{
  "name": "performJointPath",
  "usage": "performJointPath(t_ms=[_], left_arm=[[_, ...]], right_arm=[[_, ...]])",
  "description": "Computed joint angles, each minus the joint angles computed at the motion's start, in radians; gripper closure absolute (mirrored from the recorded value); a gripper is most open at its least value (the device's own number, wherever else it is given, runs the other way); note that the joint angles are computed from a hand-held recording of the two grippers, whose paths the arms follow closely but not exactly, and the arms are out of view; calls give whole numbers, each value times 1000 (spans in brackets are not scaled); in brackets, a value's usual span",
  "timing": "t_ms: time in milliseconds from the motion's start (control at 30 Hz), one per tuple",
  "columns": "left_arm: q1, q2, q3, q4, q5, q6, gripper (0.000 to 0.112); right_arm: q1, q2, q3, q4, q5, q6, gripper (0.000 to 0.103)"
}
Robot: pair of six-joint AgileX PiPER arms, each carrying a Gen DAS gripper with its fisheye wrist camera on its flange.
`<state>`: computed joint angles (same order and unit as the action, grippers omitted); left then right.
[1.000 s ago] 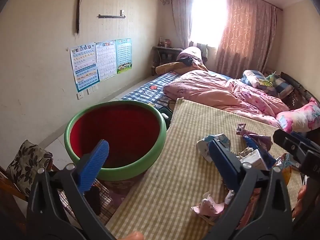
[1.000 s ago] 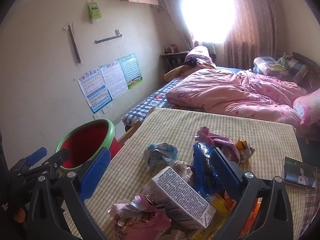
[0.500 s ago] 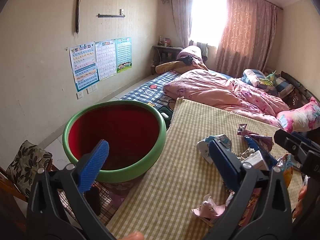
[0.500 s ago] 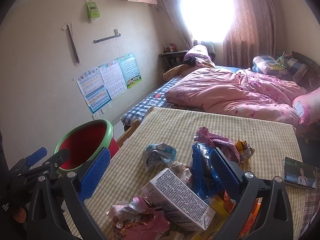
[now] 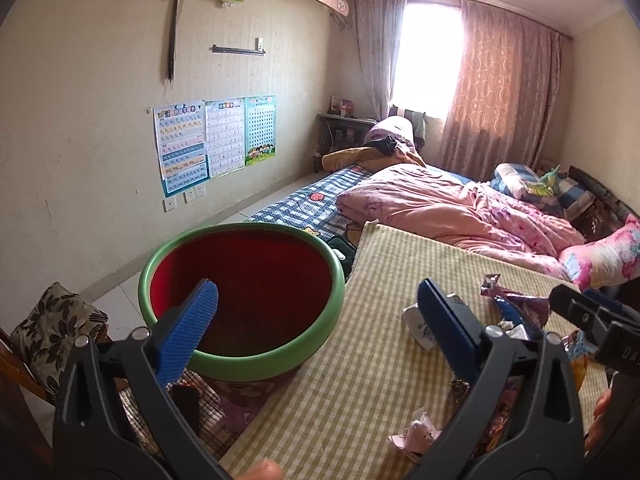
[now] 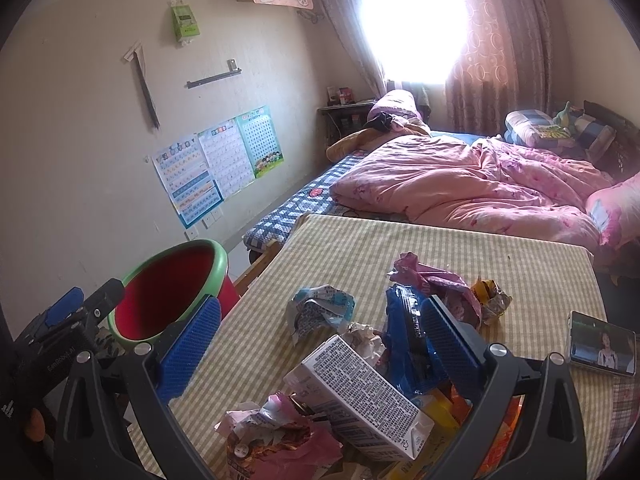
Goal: Collect trash
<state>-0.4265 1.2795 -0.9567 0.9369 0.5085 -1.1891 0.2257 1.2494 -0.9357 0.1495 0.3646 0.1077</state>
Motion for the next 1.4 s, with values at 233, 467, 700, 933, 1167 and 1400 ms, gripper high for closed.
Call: performJointPath(t_ms=[233,467,700,933,1167,1400], left_arm=[[37,-16,1,-153,-58,155,14],[-3,-6,-7,-88,5,135,14],[-44,1,-13,-19,54,101,14],[-30,1,-14,-40,62,104,14],[-35,2,-9,-46,74,105,14],[-52,10,-11,-42,79,116,14]], right_arm=[[-3,-9,11,54,-10,-43,7],[-7,-13,12,133,-10,-116,7],[-22,-7,3,266,26,-236,7],[-6,-10,-10,236,47,-217,7],[-27,-7,-9,263,65,-260,7],[-26,-6,-2,240,60,-238,7]])
